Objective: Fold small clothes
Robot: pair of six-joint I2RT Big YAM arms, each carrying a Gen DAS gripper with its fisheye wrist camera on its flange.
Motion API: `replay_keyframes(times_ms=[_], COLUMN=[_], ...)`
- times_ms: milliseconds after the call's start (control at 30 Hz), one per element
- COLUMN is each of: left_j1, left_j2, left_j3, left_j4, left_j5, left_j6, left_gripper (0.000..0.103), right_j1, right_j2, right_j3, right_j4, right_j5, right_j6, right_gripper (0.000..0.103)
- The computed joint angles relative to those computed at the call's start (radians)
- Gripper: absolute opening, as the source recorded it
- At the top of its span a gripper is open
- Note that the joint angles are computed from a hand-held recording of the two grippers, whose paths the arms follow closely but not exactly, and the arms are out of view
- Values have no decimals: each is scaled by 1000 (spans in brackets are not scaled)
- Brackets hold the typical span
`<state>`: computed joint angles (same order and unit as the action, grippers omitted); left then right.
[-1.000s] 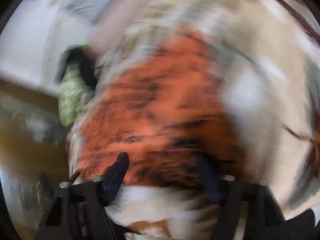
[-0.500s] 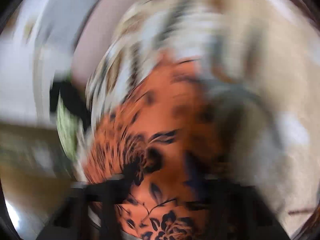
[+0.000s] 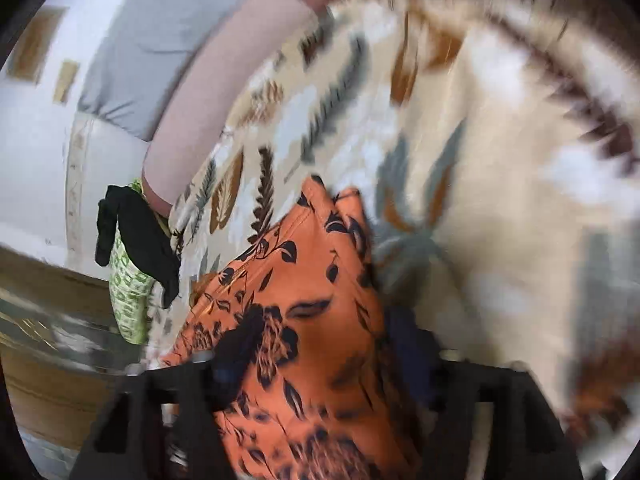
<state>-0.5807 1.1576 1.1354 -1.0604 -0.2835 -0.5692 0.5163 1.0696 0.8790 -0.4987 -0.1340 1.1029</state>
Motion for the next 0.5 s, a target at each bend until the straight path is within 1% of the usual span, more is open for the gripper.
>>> replay_keyframes(times_ms=[33, 67, 100, 133, 167, 200, 267, 300, 333, 367, 400, 433, 467, 500], left_j1=[-1, -12, -16, -22, -23, -23, -38, -44, -48, -51, -54, -54, -54, -56], left_j2=[0, 1, 12, 16, 26, 38, 52, 58, 59, 59, 58, 60, 62, 62], left_j3=[1, 7, 15, 18, 22, 28, 32, 32, 30, 28, 27, 30, 31, 34], left_j4=[8, 7, 12, 14, 17, 19, 16, 12, 11, 13, 13, 9, 6, 3], left_j5=[4, -4, -5, 1, 15, 25, 26, 20, 14, 9, 7, 6, 7, 8], left_j6=[1, 0, 4, 5, 11, 15, 5, -2, -7, -12, -16, -19, -21, -19], left_gripper=[77, 77, 77, 77, 77, 77, 77, 77, 77, 77, 77, 77, 77, 77], right_j1=[14, 45, 93, 136, 177, 185, 201, 201, 202, 199, 198, 192, 183, 180], right_j2=[-31, -57, -95, -112, -115, -112, -87, -78, -77, -77, -69, -56, -47, -29], right_j3=[-20, -37, -77, -110, -148, -170, -225, -260, -278, -288, -309, -325, -337, -349], right_j4=[-14, -29, -24, 3, 48, 82, 200, 294, 349, 385, 463, 531, 568, 612], right_j5=[-18, -21, -5, 12, 10, -4, -3, 11, 38, 60, 89, 97, 93, 100], right_j6=[11, 43, 118, 191, 273, 313, 409, 467, 501, 532, 579, 606, 628, 669], right_gripper=[80, 80, 80, 80, 80, 80, 81, 81, 81, 81, 81, 81, 79, 77])
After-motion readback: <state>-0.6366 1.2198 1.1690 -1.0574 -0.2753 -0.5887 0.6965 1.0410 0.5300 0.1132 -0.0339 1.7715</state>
